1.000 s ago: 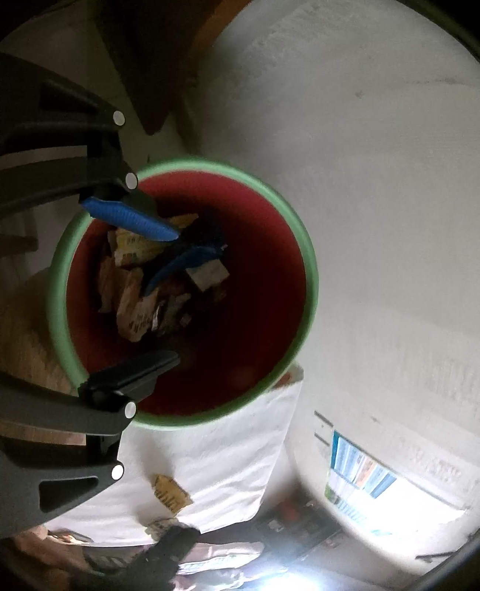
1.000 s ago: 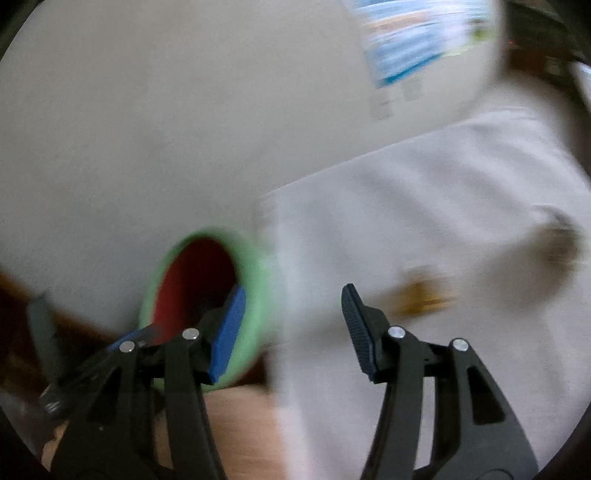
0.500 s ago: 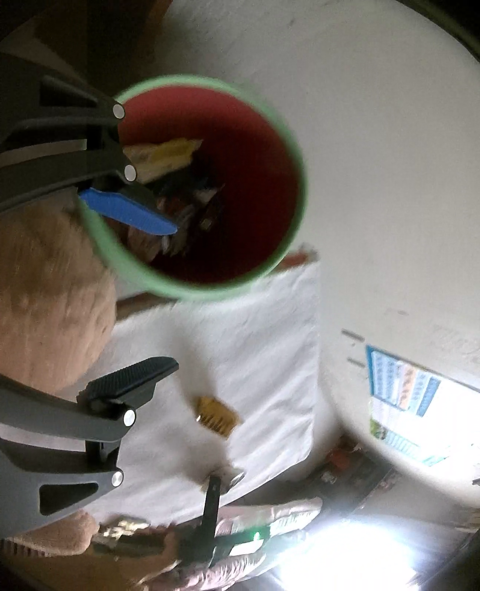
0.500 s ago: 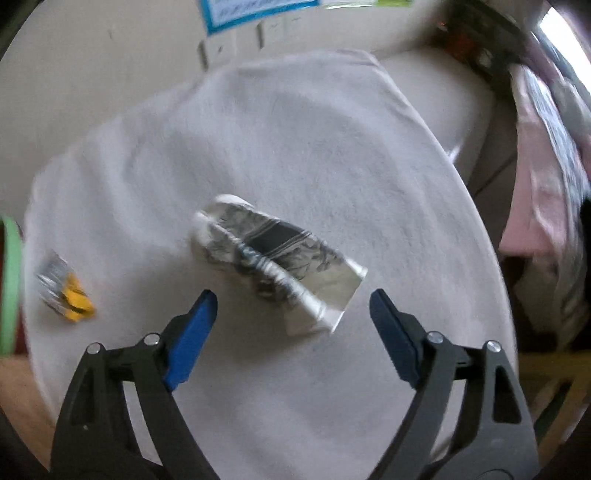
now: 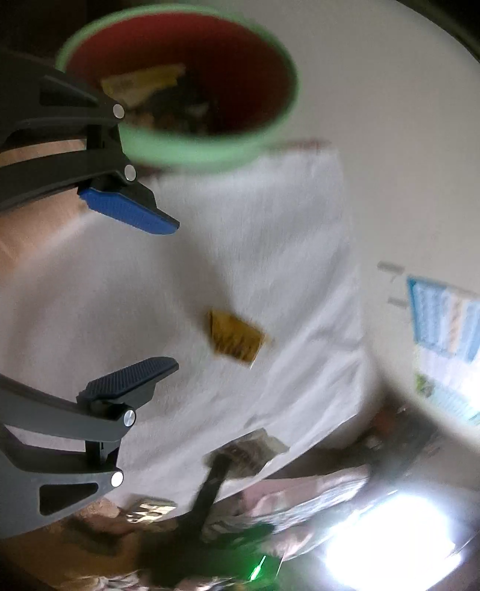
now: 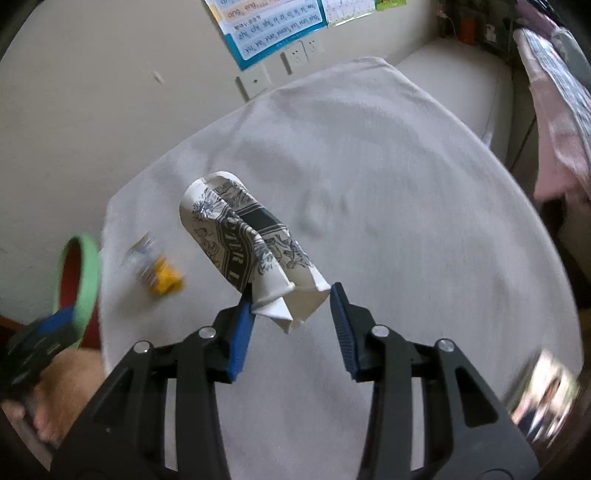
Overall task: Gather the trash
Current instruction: 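Grasp the crumpled white paper cup with the right gripper while the left gripper grasps the yellow foil packet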
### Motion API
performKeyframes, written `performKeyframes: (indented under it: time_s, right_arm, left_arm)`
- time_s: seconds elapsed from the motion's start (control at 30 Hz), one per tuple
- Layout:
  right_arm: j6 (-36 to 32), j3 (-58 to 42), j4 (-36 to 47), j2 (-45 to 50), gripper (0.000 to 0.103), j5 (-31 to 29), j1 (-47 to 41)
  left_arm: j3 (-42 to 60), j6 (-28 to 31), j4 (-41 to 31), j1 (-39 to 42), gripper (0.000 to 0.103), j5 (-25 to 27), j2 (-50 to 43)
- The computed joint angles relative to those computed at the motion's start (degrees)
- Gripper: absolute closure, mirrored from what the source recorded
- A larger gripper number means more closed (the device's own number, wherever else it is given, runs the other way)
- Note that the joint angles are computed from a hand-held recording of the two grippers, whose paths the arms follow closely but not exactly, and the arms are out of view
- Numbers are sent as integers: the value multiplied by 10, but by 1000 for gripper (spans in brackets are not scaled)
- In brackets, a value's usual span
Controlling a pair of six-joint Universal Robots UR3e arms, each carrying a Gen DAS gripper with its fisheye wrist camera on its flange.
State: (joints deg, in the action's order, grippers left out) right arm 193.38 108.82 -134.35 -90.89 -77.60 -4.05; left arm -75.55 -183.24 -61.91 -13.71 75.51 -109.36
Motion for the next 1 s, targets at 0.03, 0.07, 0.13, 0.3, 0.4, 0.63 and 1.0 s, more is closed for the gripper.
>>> performKeyframes:
  time_s: [0.03, 0.07, 0.13, 0.3, 0.4, 0.63, 1.0]
  right_arm:
    - [24, 42, -7, -38, 63, 20, -6]
    - [44, 79, -13, -71, 63, 44, -18]
    - [105, 172, -48, -141, 62, 95, -43]
    - [148, 196, -92, -139, 61, 48, -5]
    - [140, 188, -111, -124, 59, 39, 2]
    - [124, 209, -116, -139, 59, 54, -11]
    - [113, 187, -111, -109, 57, 36, 15]
  left_arm:
    - [22, -7, -1, -14, 38, 5, -24]
    - [43, -24, 10, -32, 39, 21, -53]
    - [73, -42, 18, -53, 46, 40, -86]
    - [153, -34, 19, -99, 60, 104, -158]
    - [190, -33, 8, -101, 66, 109, -184]
    - [224, -33, -10, -95, 77, 109, -211]
    - [169, -50, 28, -83, 75, 78, -192]
